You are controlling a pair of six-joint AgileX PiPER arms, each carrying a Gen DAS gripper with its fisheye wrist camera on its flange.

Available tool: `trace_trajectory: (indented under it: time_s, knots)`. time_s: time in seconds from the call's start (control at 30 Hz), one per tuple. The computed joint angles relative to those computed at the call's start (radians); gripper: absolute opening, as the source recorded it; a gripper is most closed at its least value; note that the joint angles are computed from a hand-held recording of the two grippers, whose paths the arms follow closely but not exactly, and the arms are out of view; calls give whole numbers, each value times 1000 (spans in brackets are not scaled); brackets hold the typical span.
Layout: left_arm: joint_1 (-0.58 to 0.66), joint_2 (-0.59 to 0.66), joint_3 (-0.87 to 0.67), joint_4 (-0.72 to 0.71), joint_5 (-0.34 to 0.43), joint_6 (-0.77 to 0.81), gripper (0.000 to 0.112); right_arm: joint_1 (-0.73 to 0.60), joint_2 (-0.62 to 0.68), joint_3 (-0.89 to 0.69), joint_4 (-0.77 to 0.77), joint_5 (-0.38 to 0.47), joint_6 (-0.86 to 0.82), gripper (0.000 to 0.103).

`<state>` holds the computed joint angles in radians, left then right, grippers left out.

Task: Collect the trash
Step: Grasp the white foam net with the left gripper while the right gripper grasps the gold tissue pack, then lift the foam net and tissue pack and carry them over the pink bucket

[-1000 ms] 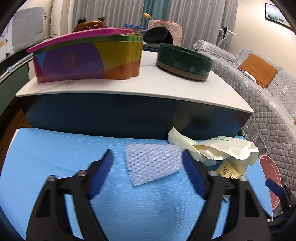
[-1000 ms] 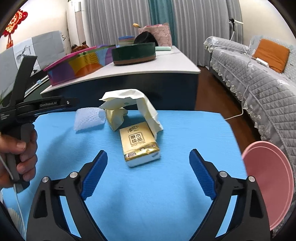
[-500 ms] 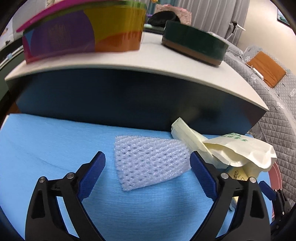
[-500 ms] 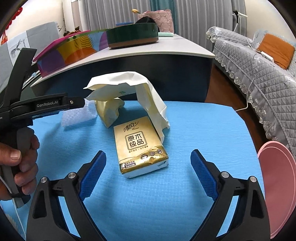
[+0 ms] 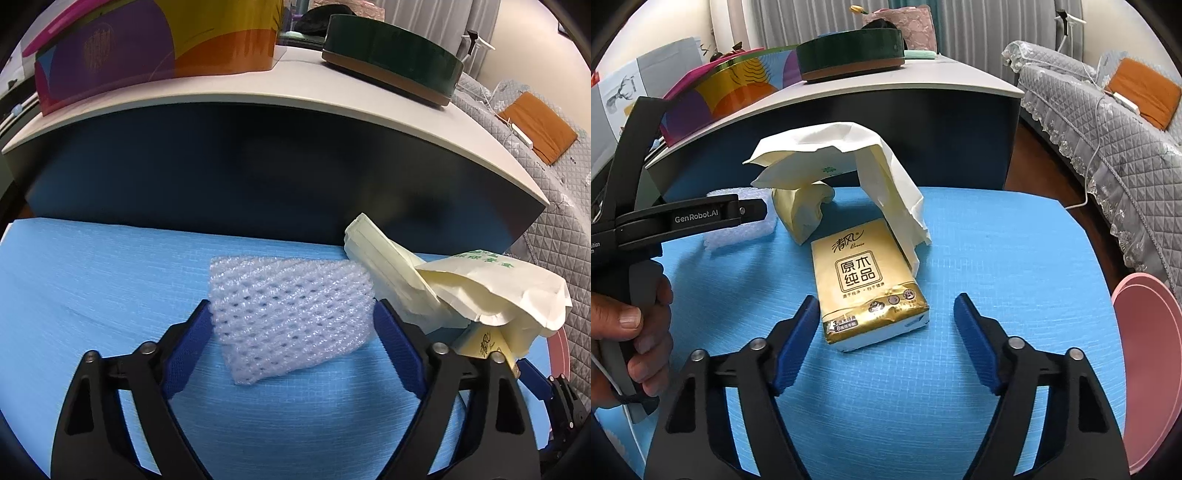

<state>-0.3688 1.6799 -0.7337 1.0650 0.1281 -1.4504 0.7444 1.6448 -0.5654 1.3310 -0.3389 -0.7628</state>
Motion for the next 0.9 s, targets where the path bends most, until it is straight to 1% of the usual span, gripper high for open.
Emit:
trace_trajectory:
  time_s: [0.1, 0.17, 0.2, 0.33, 0.37, 0.43, 0.5, 0.53, 0.6, 0.73, 0.9]
  knots:
    - [12, -8, 11, 0, -9, 9, 76, 0, -1, -1, 15, 7, -20, 62]
    - [11, -13, 12, -19, -9, 32, 72, 5, -5, 4, 18, 3, -22, 60]
    - [8, -11, 12, -3, -9, 19, 70, 7, -6, 6, 19, 2, -22, 59]
    - [-4, -12, 3, -72, 3, 88, 61, 23, -11, 14, 30, -10, -29, 57]
    - [-4, -17, 8, -76, 3, 95, 60, 27, -13, 15, 36, -12, -35, 57]
    - [-2, -29, 18, -91, 1, 119, 54, 40, -18, 22, 47, -22, -40, 56]
    - [4, -32, 17, -147, -5, 185, 51, 54, -27, 31, 55, -33, -39, 56]
    - [0, -32, 14, -156, -2, 192, 49, 56, -30, 36, 54, -35, -36, 56]
    - [2, -52, 31, -159, -5, 204, 47, 68, -38, 47, 64, -42, -34, 56]
    - [-15, -81, 47, -129, 6, 172, 43, 98, -64, 65, 118, -55, -69, 56]
    - [-28, -142, 86, -104, 10, 154, 41, 165, -135, 88, 255, -105, -170, 56]
